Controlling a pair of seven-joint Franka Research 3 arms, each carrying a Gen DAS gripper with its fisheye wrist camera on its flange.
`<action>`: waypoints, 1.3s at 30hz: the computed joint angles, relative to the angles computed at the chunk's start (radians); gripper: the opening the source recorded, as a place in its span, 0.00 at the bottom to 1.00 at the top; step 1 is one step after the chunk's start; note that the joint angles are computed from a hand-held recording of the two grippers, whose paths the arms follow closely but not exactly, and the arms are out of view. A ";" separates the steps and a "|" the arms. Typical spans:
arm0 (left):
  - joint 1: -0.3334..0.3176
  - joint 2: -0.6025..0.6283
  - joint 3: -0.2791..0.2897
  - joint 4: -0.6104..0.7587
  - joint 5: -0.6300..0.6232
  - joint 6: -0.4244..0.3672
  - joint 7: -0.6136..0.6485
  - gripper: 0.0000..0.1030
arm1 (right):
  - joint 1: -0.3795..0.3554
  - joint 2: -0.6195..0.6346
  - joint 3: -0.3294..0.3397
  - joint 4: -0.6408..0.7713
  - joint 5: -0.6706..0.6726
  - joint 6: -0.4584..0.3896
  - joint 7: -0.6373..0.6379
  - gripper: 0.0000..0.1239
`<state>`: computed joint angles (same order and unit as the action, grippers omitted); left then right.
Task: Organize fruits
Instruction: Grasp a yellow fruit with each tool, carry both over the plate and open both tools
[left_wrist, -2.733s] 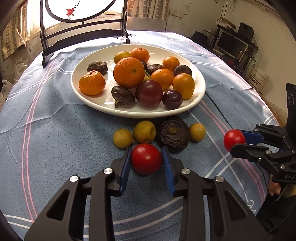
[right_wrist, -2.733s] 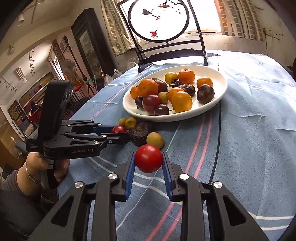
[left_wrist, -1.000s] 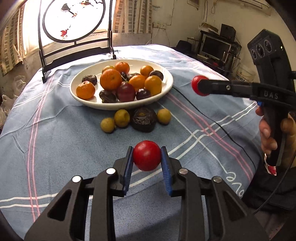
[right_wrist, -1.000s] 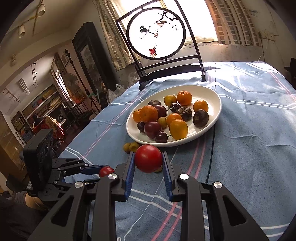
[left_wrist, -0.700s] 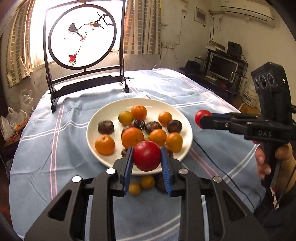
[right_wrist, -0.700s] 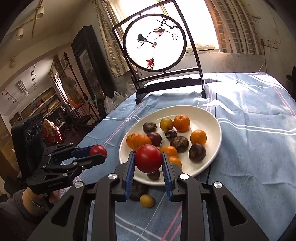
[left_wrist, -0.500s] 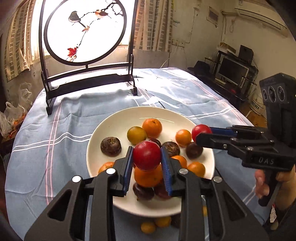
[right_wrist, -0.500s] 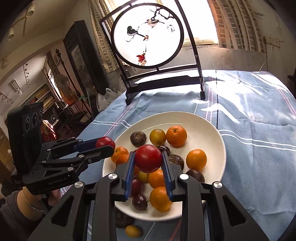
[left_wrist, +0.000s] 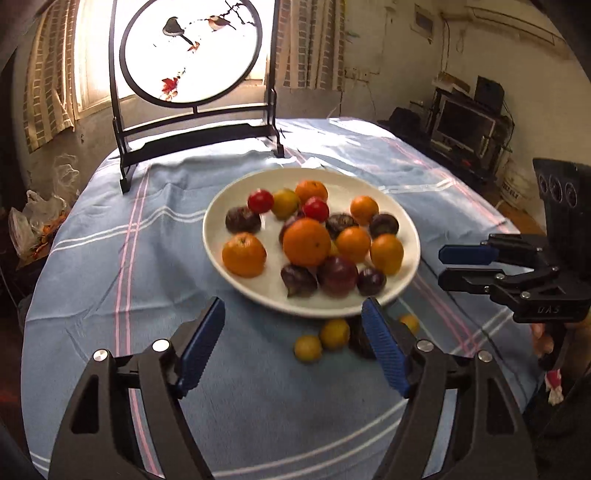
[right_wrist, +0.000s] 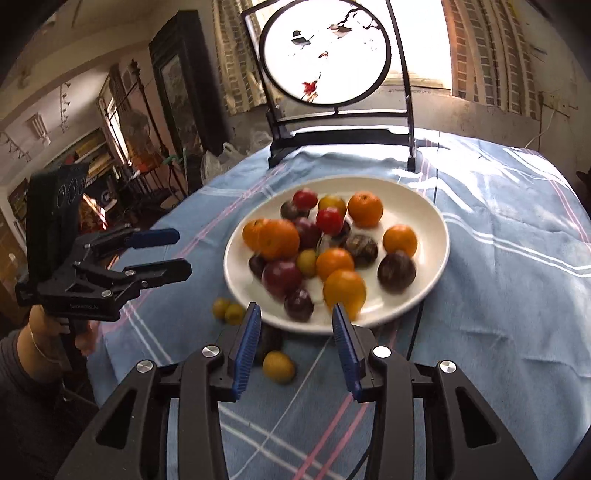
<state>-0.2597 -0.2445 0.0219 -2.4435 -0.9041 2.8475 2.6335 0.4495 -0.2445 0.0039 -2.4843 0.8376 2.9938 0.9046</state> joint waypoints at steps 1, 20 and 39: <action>0.009 -0.009 -0.013 -0.031 0.034 0.005 -0.012 0.72 | -0.024 -0.006 0.035 -0.025 -0.060 -0.001 0.043 0.33; 0.044 0.091 -0.052 -0.040 0.416 0.105 -0.332 0.61 | -0.009 0.056 -0.032 0.046 0.374 -0.180 -0.219 0.20; 0.032 0.110 -0.071 0.014 0.172 0.013 0.055 0.23 | -0.098 0.042 0.025 0.044 0.527 -0.209 -0.309 0.20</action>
<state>-0.2277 -0.1346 -0.0490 -2.4290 -0.7323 2.8602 2.6886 0.3519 -0.2022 0.0290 -2.4405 1.3649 2.7846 0.5961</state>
